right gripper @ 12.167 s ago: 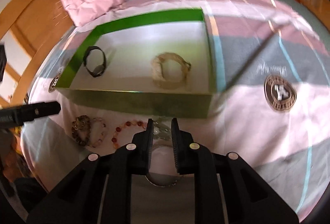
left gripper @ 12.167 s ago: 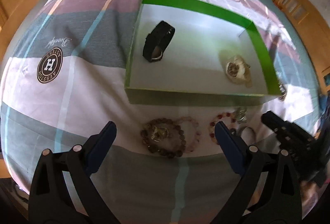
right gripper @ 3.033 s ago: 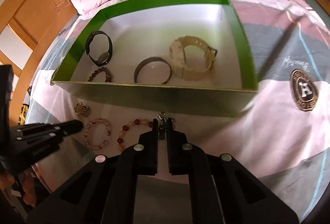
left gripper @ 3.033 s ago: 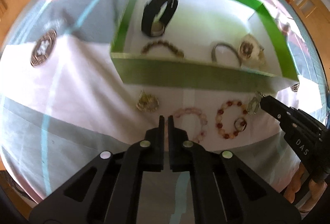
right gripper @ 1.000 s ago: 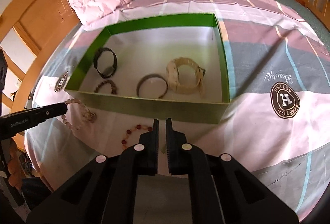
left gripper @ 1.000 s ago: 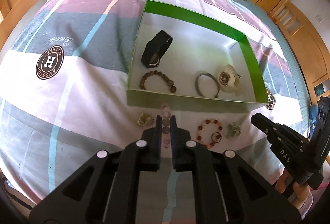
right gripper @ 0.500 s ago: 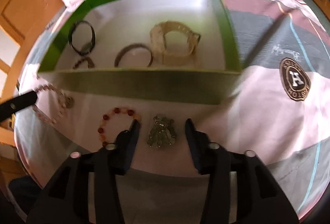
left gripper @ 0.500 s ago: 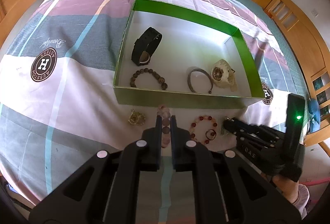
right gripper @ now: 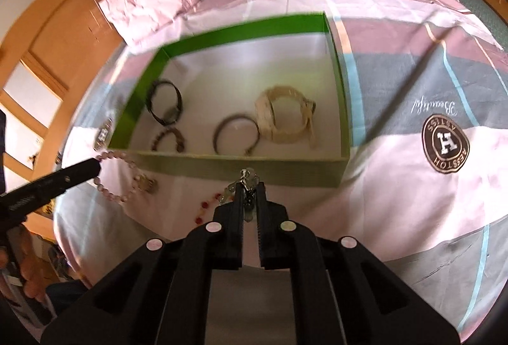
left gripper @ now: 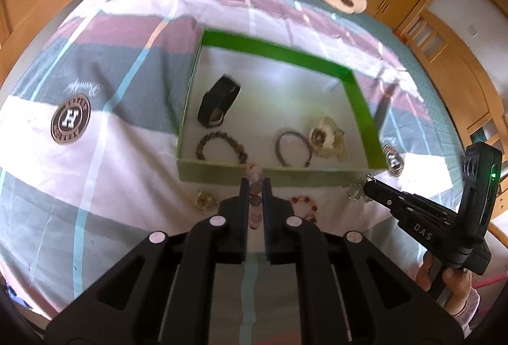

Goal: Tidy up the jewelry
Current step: 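Carry the pink bracelet and keychain into the green box and open both tools, then withdraw both tools toward the gold pendant and red-orange bead bracelet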

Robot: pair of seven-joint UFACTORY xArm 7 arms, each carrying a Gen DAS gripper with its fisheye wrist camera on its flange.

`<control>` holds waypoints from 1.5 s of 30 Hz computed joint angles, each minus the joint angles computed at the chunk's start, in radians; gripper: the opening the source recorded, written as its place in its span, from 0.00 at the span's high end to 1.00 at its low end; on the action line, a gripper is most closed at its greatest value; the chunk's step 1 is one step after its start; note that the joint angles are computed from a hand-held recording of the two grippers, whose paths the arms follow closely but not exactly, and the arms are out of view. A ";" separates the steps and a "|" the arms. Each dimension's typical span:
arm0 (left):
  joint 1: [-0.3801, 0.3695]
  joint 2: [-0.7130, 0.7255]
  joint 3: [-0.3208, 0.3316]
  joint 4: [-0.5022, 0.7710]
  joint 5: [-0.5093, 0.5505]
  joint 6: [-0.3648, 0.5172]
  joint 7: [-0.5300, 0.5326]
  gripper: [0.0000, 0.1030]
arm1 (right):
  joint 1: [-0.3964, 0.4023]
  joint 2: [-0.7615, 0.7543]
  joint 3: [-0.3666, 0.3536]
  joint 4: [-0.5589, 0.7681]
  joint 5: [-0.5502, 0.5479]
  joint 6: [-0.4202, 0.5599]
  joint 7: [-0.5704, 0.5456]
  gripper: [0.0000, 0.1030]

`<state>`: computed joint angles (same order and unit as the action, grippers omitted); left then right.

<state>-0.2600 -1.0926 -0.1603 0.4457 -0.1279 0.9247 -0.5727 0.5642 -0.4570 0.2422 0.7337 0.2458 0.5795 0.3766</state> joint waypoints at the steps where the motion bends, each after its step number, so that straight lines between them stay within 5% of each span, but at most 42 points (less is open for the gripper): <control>1: 0.000 -0.004 -0.001 0.003 0.003 -0.007 0.003 0.93 | 0.000 -0.002 0.000 0.007 0.001 -0.004 0.002 0.93; 14: -0.003 0.018 0.005 0.029 0.000 -0.077 0.021 0.93 | 0.002 0.028 0.004 0.030 -0.007 -0.078 0.006 0.93; 22: 0.032 0.107 -0.006 0.068 0.048 -0.141 0.045 0.93 | -0.040 0.107 0.030 0.087 -0.089 -0.184 0.039 0.93; 35: 0.021 0.285 -0.019 0.077 0.055 -0.241 0.008 0.92 | -0.026 0.242 0.023 0.144 -0.119 -0.199 0.048 0.93; 36: 0.023 0.290 -0.023 0.078 0.061 -0.236 0.002 0.87 | -0.027 0.245 0.025 0.149 -0.126 -0.184 0.048 0.91; 38: 0.025 0.277 -0.029 0.074 0.070 -0.228 -0.013 0.61 | -0.034 0.233 0.032 0.148 -0.144 -0.169 0.065 0.71; 39: 0.023 0.268 -0.027 0.072 0.072 -0.226 -0.016 0.60 | -0.027 0.217 0.028 0.139 -0.131 -0.176 0.059 0.52; 45: -0.013 0.123 0.002 0.053 0.063 -0.080 0.028 0.60 | 0.082 0.151 -0.031 0.119 0.062 -0.065 -0.141 0.53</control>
